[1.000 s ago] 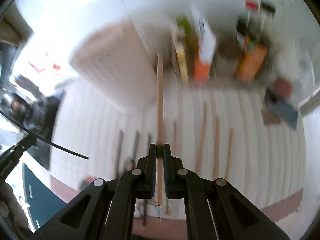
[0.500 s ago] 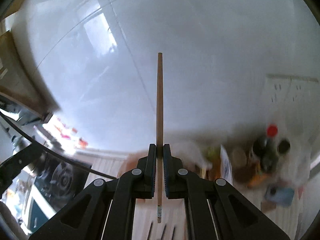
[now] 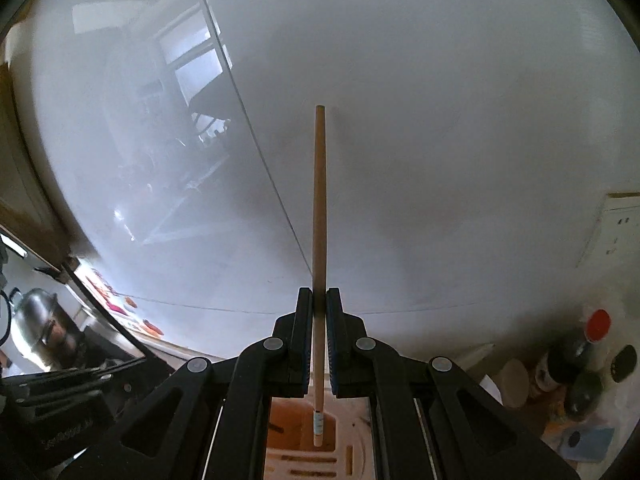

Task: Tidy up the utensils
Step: 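Lift both chopsticks and drop them into the cream holder, opening both tools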

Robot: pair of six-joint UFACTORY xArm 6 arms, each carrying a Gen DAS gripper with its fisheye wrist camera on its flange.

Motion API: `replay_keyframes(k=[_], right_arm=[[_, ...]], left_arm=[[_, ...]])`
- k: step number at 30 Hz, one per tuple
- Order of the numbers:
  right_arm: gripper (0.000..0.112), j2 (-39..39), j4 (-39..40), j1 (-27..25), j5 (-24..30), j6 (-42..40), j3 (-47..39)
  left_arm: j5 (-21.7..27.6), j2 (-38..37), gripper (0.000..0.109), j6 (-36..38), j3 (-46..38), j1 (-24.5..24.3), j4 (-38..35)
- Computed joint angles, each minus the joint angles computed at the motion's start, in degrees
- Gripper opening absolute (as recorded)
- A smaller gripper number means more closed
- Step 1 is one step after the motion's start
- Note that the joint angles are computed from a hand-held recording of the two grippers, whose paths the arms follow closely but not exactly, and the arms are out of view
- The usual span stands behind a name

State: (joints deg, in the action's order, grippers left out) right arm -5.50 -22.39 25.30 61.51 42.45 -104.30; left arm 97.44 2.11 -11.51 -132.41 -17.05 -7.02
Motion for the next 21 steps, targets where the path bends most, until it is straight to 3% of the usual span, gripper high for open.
replay_keyframes(k=[6,12,16,20,21], right_arm=[[0.007,-0.98,2.50,-0.98,-3.42,-2.10,5.59],[0.007,-3.18,4.41,-0.49,-2.44,-4.81,8.78],[0.007,-2.99,7.93,-0.30,1.17,-7.56,6.96],[0.009,-3.13,13.42,-1.53,5.41,-10.39,5.80],[0.016,-3.35,13.83,-1.41,6.19,-10.24,5.39]], left_arm=[[0.86,-1.08,0.002,1.08,3.11,1.21,-1.04],[3.81,-0.70,0.003,1.02,1.99,1.38,-2.08],[7.89,1.98,0.005,-0.17,-4.22,1.73,-2.70],[12.51,6.49,0.016,-0.86,-15.33,1.21,-0.59],[12.59,6.73,0.030,-0.50,-17.09,0.73,0.82]])
